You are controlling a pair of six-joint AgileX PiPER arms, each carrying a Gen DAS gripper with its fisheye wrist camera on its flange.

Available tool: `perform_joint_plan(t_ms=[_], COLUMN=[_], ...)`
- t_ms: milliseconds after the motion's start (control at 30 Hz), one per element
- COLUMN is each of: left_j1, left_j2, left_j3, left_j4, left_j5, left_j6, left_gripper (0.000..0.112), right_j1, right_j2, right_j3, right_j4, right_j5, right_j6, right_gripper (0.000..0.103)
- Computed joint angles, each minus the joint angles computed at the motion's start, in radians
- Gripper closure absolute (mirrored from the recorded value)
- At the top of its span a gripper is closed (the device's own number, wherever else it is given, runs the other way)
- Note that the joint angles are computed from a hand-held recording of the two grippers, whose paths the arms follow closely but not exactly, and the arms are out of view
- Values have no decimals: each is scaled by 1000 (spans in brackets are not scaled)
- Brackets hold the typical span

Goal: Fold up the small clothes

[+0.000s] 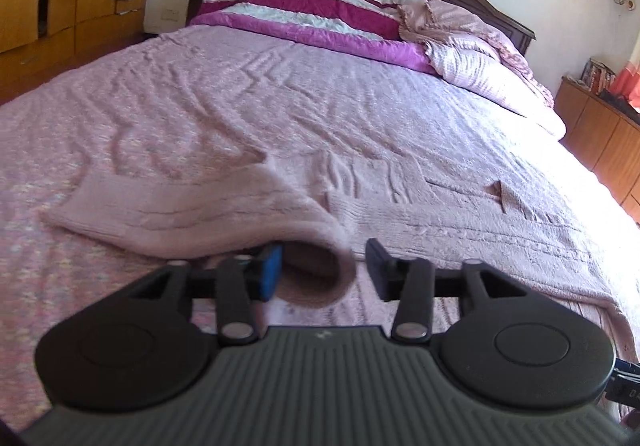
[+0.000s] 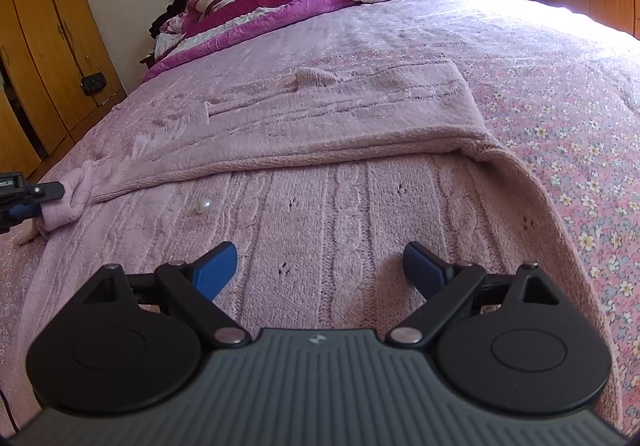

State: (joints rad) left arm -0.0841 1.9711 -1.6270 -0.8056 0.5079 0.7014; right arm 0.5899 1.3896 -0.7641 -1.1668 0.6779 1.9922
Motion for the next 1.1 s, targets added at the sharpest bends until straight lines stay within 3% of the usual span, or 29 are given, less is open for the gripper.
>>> perform_joint_plan(t_ms=[133,200,400,533,633,800,833,900,933,1000,1100], left_j1=[37,48,62,60,94,117,117,104,100,104,107], left_j2=[-18,-10,72,200,343,405,415,415,415,388,295], left_j3=[-3,-20,-153,-370,-616,-706,-723,-726,-726,-669,-505], left_j4=[25,78,411,639,591,494,487,514,518,453,305], left_j5=[-4,-29,-5,138,333,343,349,344,345,319,213], left_j6=[-59,-136,-559,-832,-900,-873,-861,-838,-816,-761,-613], left_gripper=[48,46,46,46,46,47,49,74,100,103,103], right_j1=[-1,-4,-22,4,17,35,35,35,34,30,28], right_j2=[-2,-7,-22,-9,1,9,6,0,-4,-10,-18], right_j3=[1,5,-25,-80,-97,-88,-82,-70,-65,-57,-45], right_j4=[-2,-5,37,13,5,27,31,34,36,33,27], right_j5=[-1,-6,-34,-25,-33,-25,-24,-22,-21,-20,-18], right_j6=[10,17,-22,-67,-63,-57,-53,-39,-35,-26,-15], right_gripper=[9,9,9,9,9,9,9,9,9,9,9])
